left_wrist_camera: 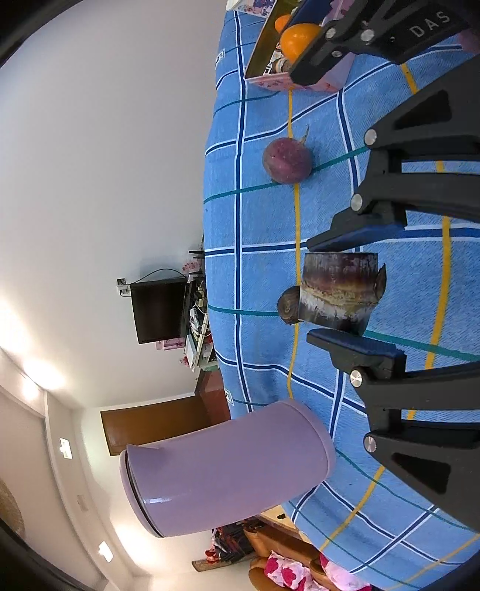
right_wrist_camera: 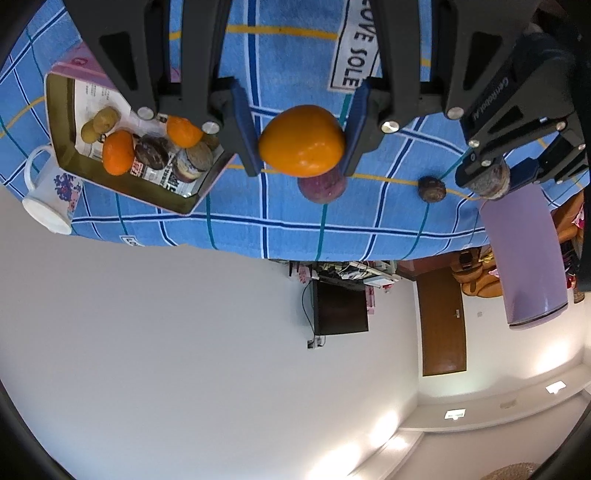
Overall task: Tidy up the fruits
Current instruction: 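Carry the orange and taro piece over the pink tin with both tools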
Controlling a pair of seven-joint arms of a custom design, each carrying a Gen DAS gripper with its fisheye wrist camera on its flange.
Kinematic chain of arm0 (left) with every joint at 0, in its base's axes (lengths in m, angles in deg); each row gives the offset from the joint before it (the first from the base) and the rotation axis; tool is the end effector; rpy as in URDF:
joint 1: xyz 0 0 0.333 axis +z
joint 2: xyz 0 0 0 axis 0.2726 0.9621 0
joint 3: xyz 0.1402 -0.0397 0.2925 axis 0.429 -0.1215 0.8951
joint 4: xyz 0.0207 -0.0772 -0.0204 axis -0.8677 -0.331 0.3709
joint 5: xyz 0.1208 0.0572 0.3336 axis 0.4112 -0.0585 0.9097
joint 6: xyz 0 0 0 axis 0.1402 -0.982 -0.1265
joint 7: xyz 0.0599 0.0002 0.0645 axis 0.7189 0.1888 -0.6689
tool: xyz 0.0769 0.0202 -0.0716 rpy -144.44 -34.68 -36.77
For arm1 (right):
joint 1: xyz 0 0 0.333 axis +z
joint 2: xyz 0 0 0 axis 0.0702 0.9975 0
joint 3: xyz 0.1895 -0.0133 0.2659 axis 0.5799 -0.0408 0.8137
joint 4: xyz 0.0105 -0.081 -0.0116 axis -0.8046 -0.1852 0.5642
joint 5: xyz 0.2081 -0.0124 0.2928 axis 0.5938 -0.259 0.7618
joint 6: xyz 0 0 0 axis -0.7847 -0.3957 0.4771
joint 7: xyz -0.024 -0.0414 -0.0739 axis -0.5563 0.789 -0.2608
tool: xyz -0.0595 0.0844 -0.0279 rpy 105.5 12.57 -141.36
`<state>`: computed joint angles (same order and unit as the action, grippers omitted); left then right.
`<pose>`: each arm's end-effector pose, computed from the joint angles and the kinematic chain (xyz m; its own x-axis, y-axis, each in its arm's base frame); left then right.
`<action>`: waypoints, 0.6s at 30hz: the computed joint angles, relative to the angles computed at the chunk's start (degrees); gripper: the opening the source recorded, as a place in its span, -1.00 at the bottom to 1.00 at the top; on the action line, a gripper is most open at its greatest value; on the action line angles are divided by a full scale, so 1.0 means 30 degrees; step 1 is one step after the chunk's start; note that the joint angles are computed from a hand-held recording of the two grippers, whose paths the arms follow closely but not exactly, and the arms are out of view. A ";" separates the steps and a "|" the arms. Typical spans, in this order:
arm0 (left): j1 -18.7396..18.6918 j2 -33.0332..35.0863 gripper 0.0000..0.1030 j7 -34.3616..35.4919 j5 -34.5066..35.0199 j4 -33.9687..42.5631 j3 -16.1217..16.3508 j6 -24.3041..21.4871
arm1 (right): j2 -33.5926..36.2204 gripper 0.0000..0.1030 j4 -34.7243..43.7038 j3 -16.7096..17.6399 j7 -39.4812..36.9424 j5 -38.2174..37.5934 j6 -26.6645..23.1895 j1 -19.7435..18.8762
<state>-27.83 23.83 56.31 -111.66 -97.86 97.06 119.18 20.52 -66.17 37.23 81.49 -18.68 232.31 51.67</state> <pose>0.6997 -0.1301 0.3490 0.1512 -0.9856 -0.0759 -0.4848 -0.0070 -0.8746 0.6912 0.3234 0.3487 0.1526 -0.9881 0.0171 -0.4129 -0.0795 -0.9073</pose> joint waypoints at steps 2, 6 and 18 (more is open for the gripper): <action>-0.0041 -0.0154 -0.13 0.0071 -0.0049 -0.0217 -0.0082 0.0158 | -0.0252 -0.09 -0.0611 -0.0138 -0.0065 0.0010 0.0289 0.0215; -0.0005 -0.0433 -0.13 0.0441 -0.0232 -0.0478 -0.0419 0.0391 | -0.0615 -0.09 -0.1599 -0.0440 -0.0591 0.0437 0.0687 0.0629; 0.0124 -0.1257 -0.13 0.2703 -0.1699 -0.1113 -0.1674 0.1243 | -0.1320 -0.09 -0.3502 -0.0690 -0.2837 0.2331 0.1609 0.1218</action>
